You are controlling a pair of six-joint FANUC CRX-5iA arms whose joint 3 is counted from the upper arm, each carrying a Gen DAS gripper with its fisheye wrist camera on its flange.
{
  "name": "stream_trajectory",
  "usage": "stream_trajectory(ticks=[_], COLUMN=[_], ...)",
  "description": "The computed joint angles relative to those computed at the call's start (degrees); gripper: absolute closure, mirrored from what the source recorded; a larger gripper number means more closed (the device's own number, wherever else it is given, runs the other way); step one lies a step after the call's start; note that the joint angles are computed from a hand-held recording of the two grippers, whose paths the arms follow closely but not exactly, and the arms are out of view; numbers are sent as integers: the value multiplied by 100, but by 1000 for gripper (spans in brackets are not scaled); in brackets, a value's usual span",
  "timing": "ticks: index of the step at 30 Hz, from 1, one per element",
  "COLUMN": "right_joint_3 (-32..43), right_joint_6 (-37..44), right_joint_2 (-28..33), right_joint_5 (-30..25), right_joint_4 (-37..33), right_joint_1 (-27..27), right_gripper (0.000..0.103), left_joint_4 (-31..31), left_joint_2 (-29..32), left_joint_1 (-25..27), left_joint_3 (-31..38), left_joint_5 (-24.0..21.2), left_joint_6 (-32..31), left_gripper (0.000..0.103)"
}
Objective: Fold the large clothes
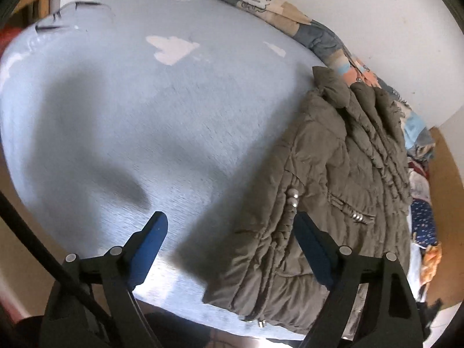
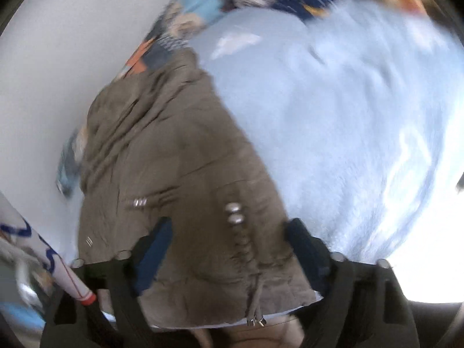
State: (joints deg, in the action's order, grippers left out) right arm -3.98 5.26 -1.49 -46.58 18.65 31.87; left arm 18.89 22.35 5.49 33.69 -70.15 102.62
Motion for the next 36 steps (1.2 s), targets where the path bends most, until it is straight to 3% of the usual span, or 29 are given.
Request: stream_trajectory(ticks=[4,12,19,23,25,26,27,29,33,34,36], right_joint_3=[-300,-620,-117,310,253,105,-54,-360,-279,-289,-303], right_joint_6=[-160,-216,1247,2140,1826,1389,1003,585,542,507,478], right_joint_2=[-171,-296,-133,87,78,18,-41,-172,-50,-26,34], right_joint_5=[601,1403,1061,668,686,765,899,1340,1201,1278,1450], right_joint_4=[-473,-1204,-2591,-3325,-2674,-2067,-1593,-1050,-956,-1054,-1344], right_joint_1=[-208,-439,-478,-387,-147,18,118,199,258,227,130], right_gripper=[21,18,16,17,32,53,60,64,60,56,40], left_joint_4=[602,1049,1232,795,623,556,563,526,378,313,237], left_joint_2=[69,40,-25,-111,-172,-226,-241,-207,-110,-110,-109], left_joint_1=[50,19,-208,-433,-486,-486,-472,-457,-504,-523,-543], left_joint_3=[-280,-697,-969,-864,-850,-892,-923,-920,-774,-762,-751], left_joint_5=[-9,-68,-70,123,318,443,499,499,472,473,467], left_joint_6=[-102,-175,-522,-713,-709,-672,-660,-568,-514,-504,-488], left_gripper=[16,16,16,16,24,29,31,39,39,39,38])
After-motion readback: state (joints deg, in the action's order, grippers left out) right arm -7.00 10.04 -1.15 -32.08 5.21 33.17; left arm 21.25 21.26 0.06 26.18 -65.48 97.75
